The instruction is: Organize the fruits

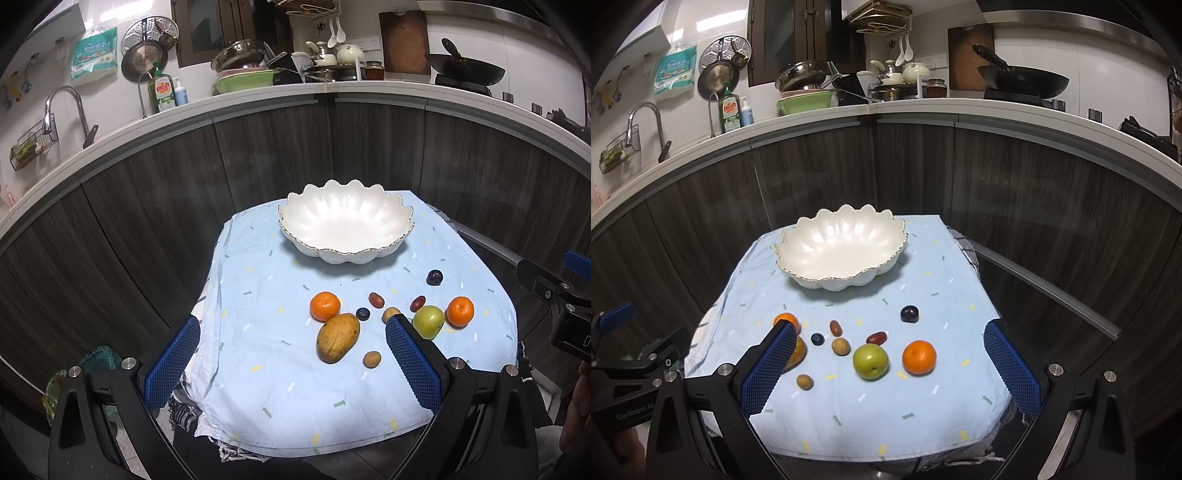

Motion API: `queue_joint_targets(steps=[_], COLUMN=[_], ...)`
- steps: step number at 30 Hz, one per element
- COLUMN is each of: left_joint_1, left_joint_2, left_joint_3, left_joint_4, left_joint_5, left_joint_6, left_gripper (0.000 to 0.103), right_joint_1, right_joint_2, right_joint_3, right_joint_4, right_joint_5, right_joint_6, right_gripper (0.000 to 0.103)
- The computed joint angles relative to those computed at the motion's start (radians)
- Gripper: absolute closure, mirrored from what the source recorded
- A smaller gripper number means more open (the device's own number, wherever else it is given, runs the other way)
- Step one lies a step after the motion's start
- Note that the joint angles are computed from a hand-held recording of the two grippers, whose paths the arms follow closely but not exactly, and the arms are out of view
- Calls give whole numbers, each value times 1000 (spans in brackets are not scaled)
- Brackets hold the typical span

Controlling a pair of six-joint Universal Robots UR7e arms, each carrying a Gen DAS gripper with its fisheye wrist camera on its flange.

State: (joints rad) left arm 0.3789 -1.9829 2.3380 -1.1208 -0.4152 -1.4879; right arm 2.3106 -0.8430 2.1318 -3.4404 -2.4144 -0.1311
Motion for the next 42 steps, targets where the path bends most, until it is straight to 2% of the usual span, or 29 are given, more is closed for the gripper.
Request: queue_joint_targets(steps=[42], left_joint_1=[1], left_joint_2=[0], left_joint_3=[0], left_joint_4=[-10], left_joint_5=[-6], left_joint_6=[10], left_gripper=[1], right_joint_1=[-5], right_joint_2=[3], right_joint_3=[6], right_joint_4=[-5], right_joint_5=[7], right_joint_6=[1], right_gripper=[0])
